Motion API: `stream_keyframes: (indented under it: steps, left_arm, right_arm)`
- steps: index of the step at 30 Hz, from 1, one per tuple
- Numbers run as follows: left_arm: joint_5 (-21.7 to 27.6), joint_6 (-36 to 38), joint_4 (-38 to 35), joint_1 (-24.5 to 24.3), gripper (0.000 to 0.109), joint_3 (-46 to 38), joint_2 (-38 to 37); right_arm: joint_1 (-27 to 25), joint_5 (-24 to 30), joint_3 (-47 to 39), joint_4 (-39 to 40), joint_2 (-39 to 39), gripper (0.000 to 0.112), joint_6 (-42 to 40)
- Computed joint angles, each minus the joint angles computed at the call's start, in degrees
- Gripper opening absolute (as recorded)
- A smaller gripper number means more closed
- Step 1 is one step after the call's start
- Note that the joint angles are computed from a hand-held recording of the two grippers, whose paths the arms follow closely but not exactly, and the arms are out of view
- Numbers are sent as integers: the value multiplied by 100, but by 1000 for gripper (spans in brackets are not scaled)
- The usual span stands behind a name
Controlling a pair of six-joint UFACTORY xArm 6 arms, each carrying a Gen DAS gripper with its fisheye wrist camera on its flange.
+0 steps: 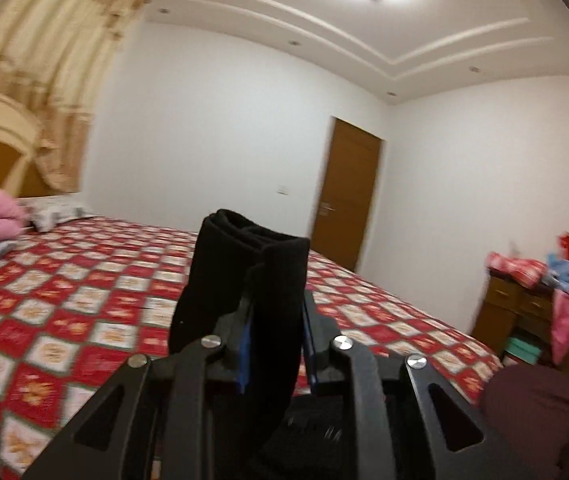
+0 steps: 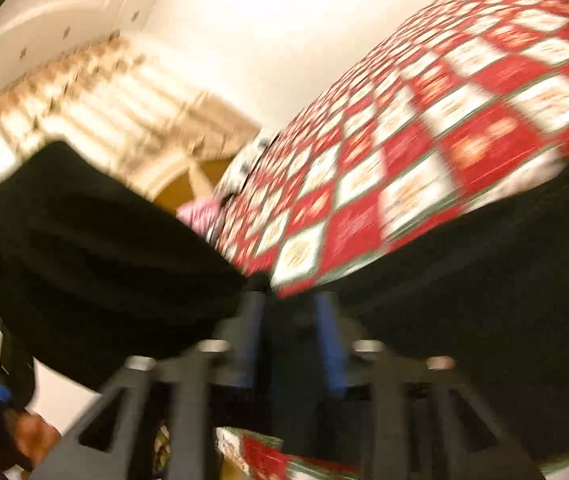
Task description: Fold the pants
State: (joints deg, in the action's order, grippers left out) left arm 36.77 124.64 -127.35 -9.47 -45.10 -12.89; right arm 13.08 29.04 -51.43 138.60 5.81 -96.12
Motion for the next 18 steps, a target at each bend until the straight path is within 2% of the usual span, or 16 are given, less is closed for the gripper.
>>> stream_keyframes:
  steps: [1, 2, 4, 6, 8, 13, 15, 18]
  left_arm:
    - [20, 5, 71, -132, 22, -8, 50]
    - [13, 42, 127, -296, 22, -39, 140]
    - [-2, 270, 109, -583, 22, -79, 347]
    - [-94, 708, -70, -885, 22, -171, 682]
    - [-128, 1003, -158, -1083, 22, -264, 998]
    - [-658, 1637, -580, -1495, 22, -710, 1820]
    - [-728, 1944, -828, -1601, 22, -679, 1798]
    - [-872, 2836, -1441, -1778, 22, -595, 1693]
  right_arm:
    - [-260, 171, 327, 154, -255, 70, -66]
    - [-554, 376, 702, 336, -532, 74, -178]
    - [-988, 465, 1016, 374, -792, 74, -10]
    - [-1521, 1125, 1264, -81, -847, 74, 741]
    - [-1952, 1795, 1476, -357, -870, 74, 1016]
    - [-2226, 2256, 1560, -1086, -750, 74, 1409]
    - [-2287, 2487, 1528, -1434, -577, 74, 1694]
    - [-2354, 2788, 1384, -1785, -313, 75, 1929]
